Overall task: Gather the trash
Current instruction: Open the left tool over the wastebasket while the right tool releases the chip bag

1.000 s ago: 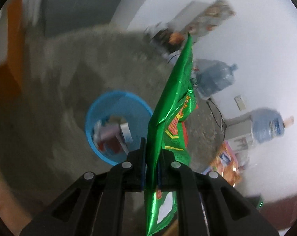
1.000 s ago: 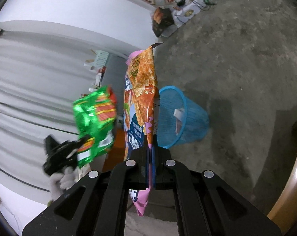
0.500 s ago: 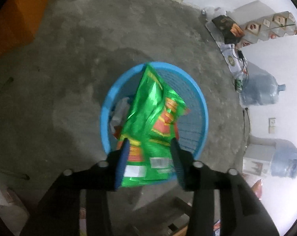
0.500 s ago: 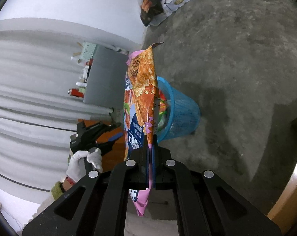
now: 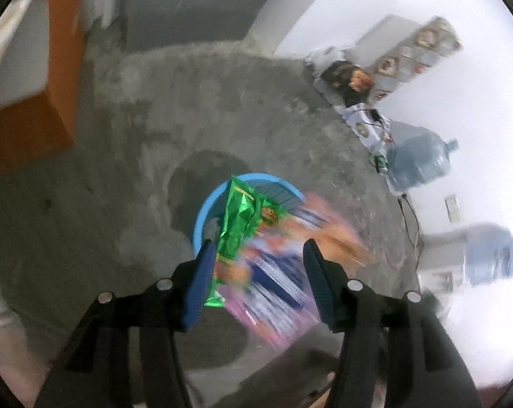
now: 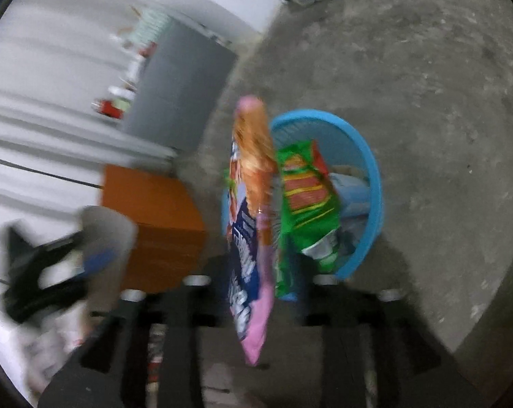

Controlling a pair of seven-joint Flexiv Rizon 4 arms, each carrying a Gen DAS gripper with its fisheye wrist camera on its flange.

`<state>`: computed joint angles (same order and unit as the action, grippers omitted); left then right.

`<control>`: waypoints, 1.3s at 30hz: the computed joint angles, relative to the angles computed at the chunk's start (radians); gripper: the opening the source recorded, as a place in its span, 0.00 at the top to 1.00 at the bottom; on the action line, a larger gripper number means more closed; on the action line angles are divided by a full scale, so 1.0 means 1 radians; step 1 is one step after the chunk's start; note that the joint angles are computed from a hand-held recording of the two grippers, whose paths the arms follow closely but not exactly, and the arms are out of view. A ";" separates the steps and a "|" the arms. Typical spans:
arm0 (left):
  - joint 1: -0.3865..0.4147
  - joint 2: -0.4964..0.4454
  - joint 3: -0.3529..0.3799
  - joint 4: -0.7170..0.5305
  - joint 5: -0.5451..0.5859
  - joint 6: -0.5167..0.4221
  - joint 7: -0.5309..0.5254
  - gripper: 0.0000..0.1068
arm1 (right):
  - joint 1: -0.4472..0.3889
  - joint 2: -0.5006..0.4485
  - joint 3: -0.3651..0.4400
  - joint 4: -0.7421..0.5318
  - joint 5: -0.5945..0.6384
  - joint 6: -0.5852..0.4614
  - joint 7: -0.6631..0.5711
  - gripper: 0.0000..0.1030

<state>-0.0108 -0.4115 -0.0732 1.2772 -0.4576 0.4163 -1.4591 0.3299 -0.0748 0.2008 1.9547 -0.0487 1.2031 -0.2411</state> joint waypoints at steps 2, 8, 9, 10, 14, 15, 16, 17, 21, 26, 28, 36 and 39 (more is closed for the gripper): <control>0.028 0.055 0.007 0.019 -0.014 -0.030 0.059 0.49 | 0.000 -0.042 0.001 -0.036 0.027 -0.079 -0.032 0.52; 0.104 0.205 0.060 0.112 -0.083 -0.106 0.224 0.46 | 0.018 0.008 -0.010 0.015 -0.113 -0.158 0.048 0.52; 0.119 0.233 0.075 0.132 -0.096 -0.128 0.245 0.46 | 0.017 0.018 -0.009 0.018 -0.145 -0.172 0.044 0.55; 0.130 0.253 0.087 0.148 -0.109 -0.141 0.263 0.45 | 0.019 0.021 -0.008 0.011 -0.169 -0.188 0.033 0.63; 0.158 0.331 0.134 0.230 -0.143 -0.164 0.321 0.44 | 0.042 -0.049 -0.003 -0.113 -0.189 -0.315 -0.102 0.88; 0.166 0.347 0.146 0.245 -0.143 -0.179 0.327 0.44 | 0.048 -0.096 0.000 -0.169 -0.157 -0.348 -0.167 0.91; 0.172 0.358 0.155 0.254 -0.147 -0.193 0.334 0.44 | 0.050 -0.129 0.001 -0.203 -0.134 -0.364 -0.208 0.93; 0.179 0.368 0.163 0.263 -0.157 -0.203 0.340 0.44 | 0.056 -0.160 0.000 -0.238 -0.123 -0.388 -0.234 0.94; 0.199 0.407 0.190 0.294 -0.180 -0.204 0.365 0.44 | 0.037 -0.346 0.014 -0.419 0.034 -0.497 -0.371 0.97; 0.217 0.464 0.224 0.336 -0.141 -0.160 0.397 0.44 | 0.006 -0.493 0.019 -0.556 0.155 -0.610 -0.430 0.99; 0.227 0.472 0.235 0.343 -0.137 -0.163 0.388 0.44 | -0.004 -0.543 0.013 -0.606 0.180 -0.687 -0.423 0.99; 0.257 0.470 0.250 0.347 -0.118 -0.162 0.350 0.44 | 0.012 -0.647 -0.009 -0.770 0.159 -0.924 -0.457 1.00; 0.262 0.472 0.251 0.353 -0.137 -0.161 0.339 0.44 | 0.028 -0.612 -0.023 -0.716 0.138 -0.875 -0.455 0.99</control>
<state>0.2507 0.0602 0.1774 1.6303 -0.5943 0.2554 -1.1198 0.3579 -0.6864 0.1782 1.2383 0.0889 0.3283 -0.6965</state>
